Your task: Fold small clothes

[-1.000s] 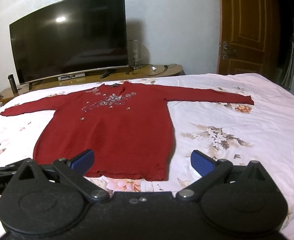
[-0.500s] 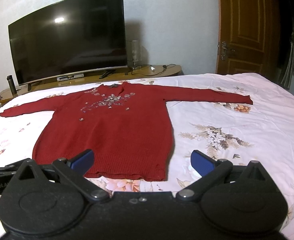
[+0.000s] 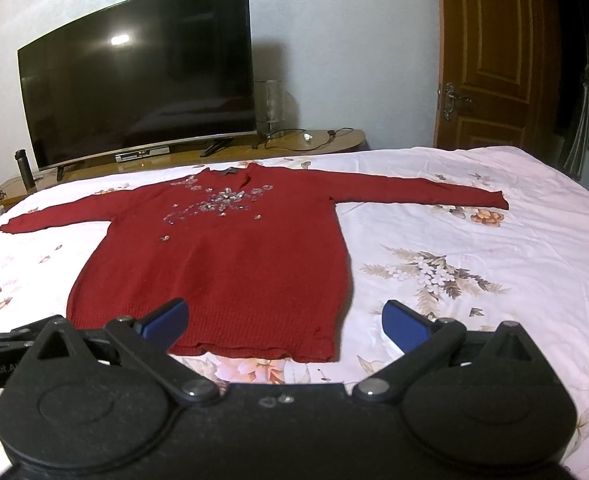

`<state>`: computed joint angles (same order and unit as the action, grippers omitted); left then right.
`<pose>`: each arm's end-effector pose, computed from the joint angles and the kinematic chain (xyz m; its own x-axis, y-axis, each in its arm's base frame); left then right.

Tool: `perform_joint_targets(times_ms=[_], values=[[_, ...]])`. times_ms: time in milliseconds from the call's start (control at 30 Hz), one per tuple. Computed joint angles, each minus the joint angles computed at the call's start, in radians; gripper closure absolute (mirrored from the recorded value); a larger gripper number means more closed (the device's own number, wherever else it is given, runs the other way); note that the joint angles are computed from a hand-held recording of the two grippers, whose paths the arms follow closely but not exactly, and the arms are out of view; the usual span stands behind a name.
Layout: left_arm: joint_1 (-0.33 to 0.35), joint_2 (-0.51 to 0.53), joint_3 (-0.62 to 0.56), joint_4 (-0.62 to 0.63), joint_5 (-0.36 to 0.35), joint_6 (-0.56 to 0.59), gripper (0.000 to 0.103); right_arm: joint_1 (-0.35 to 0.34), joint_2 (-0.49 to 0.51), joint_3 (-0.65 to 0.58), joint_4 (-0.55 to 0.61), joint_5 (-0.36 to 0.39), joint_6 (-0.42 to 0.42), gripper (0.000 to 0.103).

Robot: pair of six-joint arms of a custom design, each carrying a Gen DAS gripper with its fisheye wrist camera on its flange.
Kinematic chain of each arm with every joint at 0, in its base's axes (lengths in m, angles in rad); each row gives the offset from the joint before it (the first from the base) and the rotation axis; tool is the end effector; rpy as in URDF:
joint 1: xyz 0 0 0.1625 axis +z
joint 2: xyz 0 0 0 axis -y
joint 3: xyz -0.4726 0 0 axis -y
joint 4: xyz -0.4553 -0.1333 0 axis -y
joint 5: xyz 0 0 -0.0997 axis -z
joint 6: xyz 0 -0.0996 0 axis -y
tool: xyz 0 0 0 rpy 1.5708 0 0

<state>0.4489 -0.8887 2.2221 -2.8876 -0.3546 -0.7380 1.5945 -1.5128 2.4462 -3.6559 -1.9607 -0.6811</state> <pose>-0.3558 -0.4230 0.0506 -0.7072 -0.0555 -0.7049 0.5745 0.5360 -0.6186 0.1054 -0.4207 0.3220 -0.7187 -0.0035 0.6953 -0.5949 0.5208 -0.6123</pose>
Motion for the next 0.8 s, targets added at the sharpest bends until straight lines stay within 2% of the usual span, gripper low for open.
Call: perform_joint_targets(times_ms=[567, 633, 733, 800], values=[[0.004, -0.004, 0.001, -0.018, -0.008, 0.018, 0.0, 0.003, 0.003, -0.005, 0.006, 0.002, 0.0, 0.001], [0.019, -0.008, 0.0, -0.096, -0.05, 0.054, 0.0, -0.001, 0.002, -0.005, 0.003, 0.009, 0.002, 0.001], [0.055, 0.005, 0.007, -0.349, -0.124, 0.134, 0.0, -0.019, 0.023, 0.001, -0.094, 0.046, -0.055, 0.001], [0.083, 0.02, -0.018, -0.378, -0.123, 0.166, 0.0, -0.044, 0.021, -0.004, -0.122, 0.094, -0.085, 0.001]])
